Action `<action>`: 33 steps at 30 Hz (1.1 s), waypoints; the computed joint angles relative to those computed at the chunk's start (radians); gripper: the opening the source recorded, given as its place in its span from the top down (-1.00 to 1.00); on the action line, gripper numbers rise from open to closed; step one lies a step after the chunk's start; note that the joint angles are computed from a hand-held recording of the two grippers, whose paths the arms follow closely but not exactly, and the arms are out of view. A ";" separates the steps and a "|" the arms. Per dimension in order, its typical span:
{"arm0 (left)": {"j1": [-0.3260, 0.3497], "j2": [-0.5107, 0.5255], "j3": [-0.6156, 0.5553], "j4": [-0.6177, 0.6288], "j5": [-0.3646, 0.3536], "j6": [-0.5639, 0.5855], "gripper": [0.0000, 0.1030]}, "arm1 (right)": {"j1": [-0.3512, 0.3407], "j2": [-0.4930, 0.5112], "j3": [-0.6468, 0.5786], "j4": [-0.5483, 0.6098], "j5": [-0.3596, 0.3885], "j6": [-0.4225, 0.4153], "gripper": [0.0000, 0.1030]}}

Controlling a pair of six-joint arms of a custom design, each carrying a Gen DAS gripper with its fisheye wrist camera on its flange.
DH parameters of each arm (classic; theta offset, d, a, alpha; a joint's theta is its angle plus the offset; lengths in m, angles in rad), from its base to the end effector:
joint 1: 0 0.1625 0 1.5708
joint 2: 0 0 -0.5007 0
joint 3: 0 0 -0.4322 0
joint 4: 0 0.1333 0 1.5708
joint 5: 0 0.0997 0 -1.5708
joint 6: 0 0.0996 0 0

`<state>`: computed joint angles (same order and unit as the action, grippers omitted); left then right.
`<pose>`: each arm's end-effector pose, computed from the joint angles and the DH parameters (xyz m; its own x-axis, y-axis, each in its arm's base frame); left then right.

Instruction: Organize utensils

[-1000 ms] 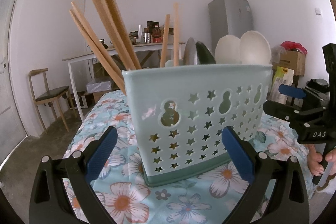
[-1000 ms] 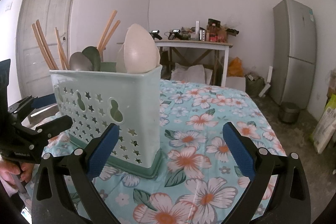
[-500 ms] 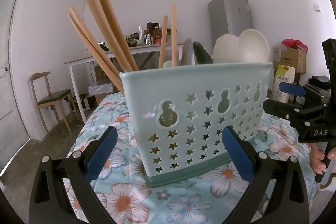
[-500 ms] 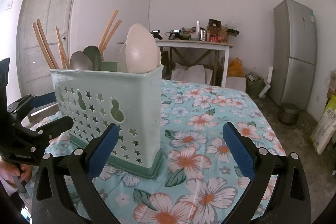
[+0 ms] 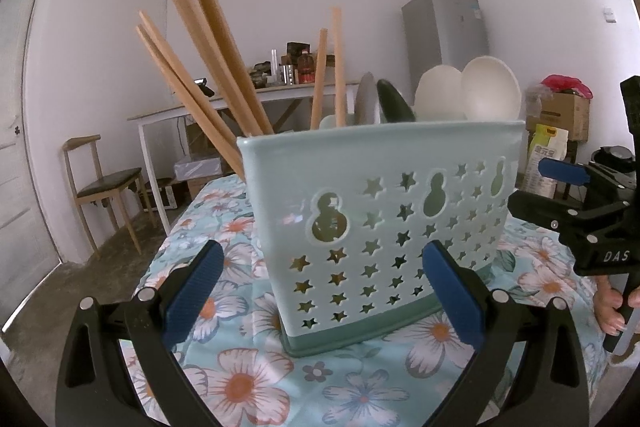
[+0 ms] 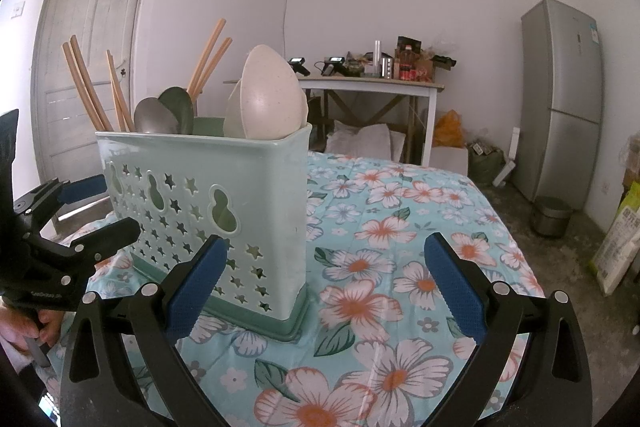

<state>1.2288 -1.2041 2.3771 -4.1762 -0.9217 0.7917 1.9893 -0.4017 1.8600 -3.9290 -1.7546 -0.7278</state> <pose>0.0350 -0.4787 0.3193 -0.6355 -0.1161 -0.7633 0.7094 0.3025 -0.6366 0.3685 -0.5453 -0.0540 -0.5461 -0.5785 0.6059 -0.8249 0.2453 -0.5092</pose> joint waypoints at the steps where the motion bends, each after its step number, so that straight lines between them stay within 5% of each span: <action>1: 0.000 -0.001 0.000 0.000 -0.001 -0.002 -0.90 | 0.000 0.000 0.000 0.000 0.000 0.000 -0.85; 33: -0.001 0.008 -0.001 -0.021 0.001 0.020 -0.89 | -0.001 0.002 -0.001 -0.002 0.000 -0.002 -0.85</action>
